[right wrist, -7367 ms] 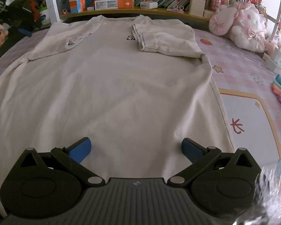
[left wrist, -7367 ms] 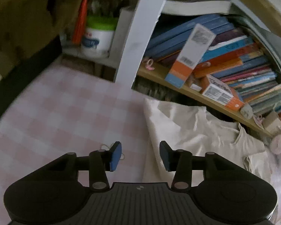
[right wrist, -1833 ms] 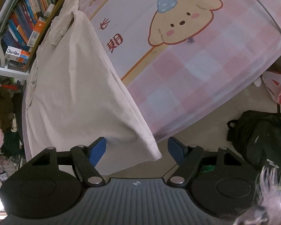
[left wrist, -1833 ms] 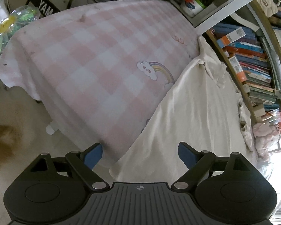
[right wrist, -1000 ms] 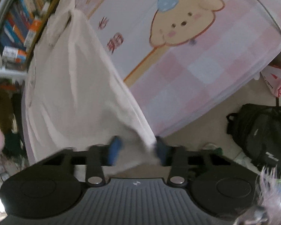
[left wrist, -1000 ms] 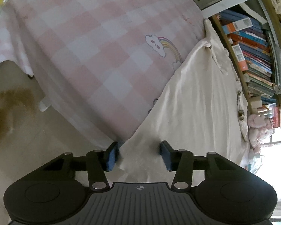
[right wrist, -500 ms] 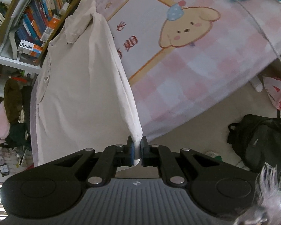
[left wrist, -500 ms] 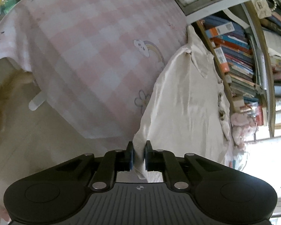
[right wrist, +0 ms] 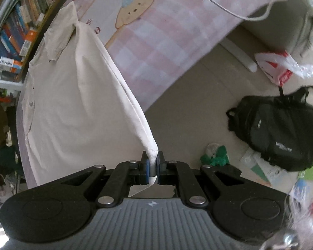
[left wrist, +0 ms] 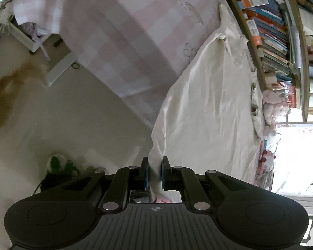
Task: Fold clothes
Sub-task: 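Lift the held hem and carry it over the body toward the collar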
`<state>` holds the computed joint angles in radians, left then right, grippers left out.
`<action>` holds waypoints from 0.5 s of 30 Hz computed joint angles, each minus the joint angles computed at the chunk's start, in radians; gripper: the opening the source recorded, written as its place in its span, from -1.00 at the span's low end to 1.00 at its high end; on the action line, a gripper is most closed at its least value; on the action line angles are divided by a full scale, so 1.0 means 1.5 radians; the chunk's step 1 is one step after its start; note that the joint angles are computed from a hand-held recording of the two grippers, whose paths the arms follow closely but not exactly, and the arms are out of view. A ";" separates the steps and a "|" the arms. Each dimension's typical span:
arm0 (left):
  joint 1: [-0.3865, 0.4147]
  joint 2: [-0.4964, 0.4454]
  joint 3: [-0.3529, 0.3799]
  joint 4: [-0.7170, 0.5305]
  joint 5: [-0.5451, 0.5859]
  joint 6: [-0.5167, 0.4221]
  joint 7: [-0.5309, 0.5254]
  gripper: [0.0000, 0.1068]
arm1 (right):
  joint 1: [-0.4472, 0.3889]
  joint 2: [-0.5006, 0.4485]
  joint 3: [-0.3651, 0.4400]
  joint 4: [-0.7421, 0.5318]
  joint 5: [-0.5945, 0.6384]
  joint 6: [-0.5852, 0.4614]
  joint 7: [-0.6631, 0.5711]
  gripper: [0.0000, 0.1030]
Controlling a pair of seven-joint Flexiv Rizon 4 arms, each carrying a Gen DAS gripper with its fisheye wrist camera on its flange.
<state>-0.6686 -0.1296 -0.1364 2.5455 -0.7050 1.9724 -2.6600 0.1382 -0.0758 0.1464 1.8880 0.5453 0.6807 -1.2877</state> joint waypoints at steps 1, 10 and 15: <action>0.021 0.002 -0.002 0.003 0.039 0.009 -0.016 -0.83 | 0.001 0.006 0.003 0.005 0.009 0.015 0.008 -0.88; 0.216 -0.081 0.010 -0.057 0.349 0.241 -0.118 -0.83 | 0.025 -0.002 0.018 -0.057 0.219 0.226 -0.070 -0.88; 0.249 -0.127 0.017 -0.143 0.332 0.267 -0.065 -0.83 | 0.028 -0.078 0.036 -0.155 0.263 0.312 -0.103 -0.88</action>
